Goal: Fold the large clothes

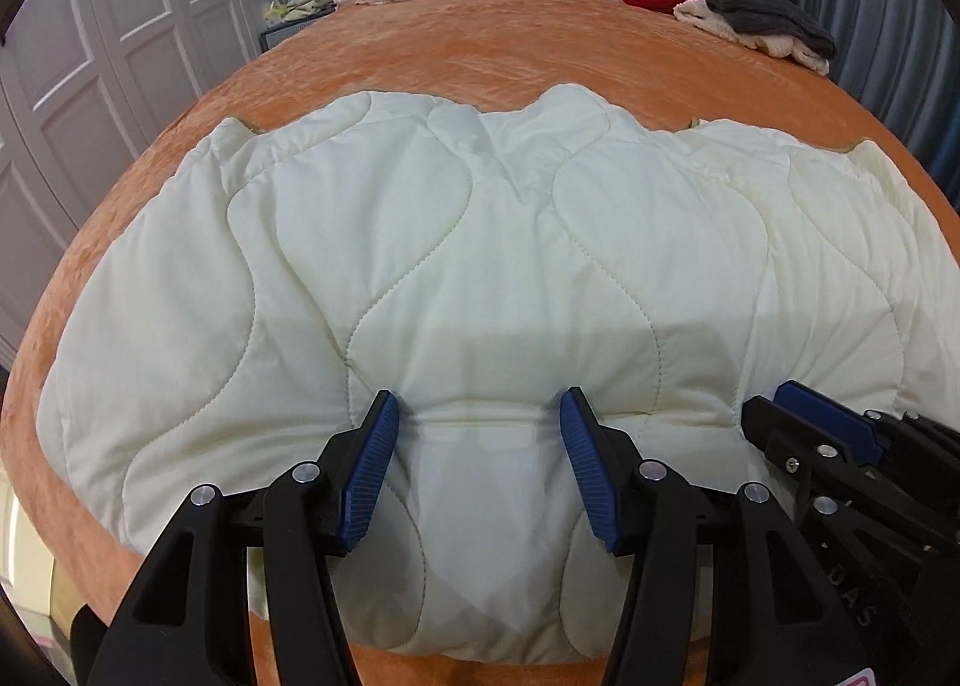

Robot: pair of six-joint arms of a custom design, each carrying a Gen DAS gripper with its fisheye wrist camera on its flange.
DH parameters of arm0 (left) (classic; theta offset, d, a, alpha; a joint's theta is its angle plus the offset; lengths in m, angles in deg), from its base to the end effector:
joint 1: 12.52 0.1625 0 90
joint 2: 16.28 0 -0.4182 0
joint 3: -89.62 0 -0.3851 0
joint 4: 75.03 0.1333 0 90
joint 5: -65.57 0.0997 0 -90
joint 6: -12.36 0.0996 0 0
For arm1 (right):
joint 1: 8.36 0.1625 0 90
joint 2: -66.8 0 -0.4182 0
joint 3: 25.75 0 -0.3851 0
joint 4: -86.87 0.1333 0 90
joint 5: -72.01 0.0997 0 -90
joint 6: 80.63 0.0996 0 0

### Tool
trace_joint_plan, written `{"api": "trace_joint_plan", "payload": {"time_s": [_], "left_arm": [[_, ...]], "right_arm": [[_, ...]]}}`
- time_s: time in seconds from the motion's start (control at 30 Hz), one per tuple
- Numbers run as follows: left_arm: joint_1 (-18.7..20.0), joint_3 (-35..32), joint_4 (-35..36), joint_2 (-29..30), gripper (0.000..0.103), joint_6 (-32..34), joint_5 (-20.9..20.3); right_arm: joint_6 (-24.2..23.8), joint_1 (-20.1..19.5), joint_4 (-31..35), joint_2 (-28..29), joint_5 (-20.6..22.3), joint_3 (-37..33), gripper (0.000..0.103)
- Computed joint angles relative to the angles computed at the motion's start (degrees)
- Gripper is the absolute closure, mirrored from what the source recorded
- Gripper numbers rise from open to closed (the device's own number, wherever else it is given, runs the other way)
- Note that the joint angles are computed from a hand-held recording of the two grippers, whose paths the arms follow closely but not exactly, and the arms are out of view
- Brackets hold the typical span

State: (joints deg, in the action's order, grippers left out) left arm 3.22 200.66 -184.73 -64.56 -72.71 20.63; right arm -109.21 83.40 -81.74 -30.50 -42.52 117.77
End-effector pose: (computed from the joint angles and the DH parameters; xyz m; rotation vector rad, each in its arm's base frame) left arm -0.4061 -0.3262 0.0128 0.1496 2.2001 -0.7341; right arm 0.1025 -0.3430 0.2762 0.5098 -2.4932 0.5895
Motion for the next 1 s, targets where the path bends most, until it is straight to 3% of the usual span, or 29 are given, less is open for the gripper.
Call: {"api": "trace_joint_plan", "payload": {"time_s": [0.1,0.17,0.23,0.37,0.5,0.63,0.73,0.83,0.87,0.93,0.97,1.0], "left_arm": [[-1.54,3.77,-6.07,-5.18,0.048,-2.62,-1.75],[-4.06,7.45,-8.11,-10.14,0.038,-7.96,-1.82],[-7.68,10.30,-3.05,-15.47,0.024,-18.11,0.08],[-11.13,14.19,7.38,-24.04,0.022,-32.63,-1.40],[-9.83,21.89,3.07,-31.75,0.022,-39.71,-5.12],[-8.04,28.56,-8.96,-34.52,0.022,-40.31,-4.24],[-5.94,31.23,-19.19,-32.77,0.022,-35.95,-2.36],[-4.68,32.01,-24.72,-31.26,0.023,-32.77,-0.78],[-4.27,32.11,-26.72,-30.86,0.024,-31.29,-0.49],[-3.41,31.24,-28.75,-30.38,0.051,-28.00,0.08],[-3.58,30.70,-27.57,-30.67,0.058,-27.78,0.36],[-4.23,30.03,-25.57,-31.33,0.072,-27.76,0.95]], "right_arm": [[1.91,1.11,5.35,-1.82,-0.71,-1.47,0.087],[4.18,3.44,9.88,-3.43,-1.45,-3.19,0.084],[4.87,4.65,11.96,-5.50,0.64,-3.81,0.083],[7.03,8.39,13.65,-4.65,0.98,-4.95,0.084],[10.05,7.97,14.76,-2.47,1.98,-5.29,0.084],[12.95,6.38,15.79,-0.33,1.14,-5.32,0.084],[13.32,6.09,15.35,0.66,0.31,-5.10,0.086],[13.62,6.09,15.02,1.68,-0.38,-5.17,0.086],[13.78,6.02,14.90,2.02,-0.54,-5.21,0.086],[13.89,5.88,14.83,2.33,-0.58,-5.35,0.086],[14.08,6.11,15.09,2.42,-0.66,-5.64,0.086],[14.16,6.27,15.57,1.92,-0.73,-5.66,0.086]]}}
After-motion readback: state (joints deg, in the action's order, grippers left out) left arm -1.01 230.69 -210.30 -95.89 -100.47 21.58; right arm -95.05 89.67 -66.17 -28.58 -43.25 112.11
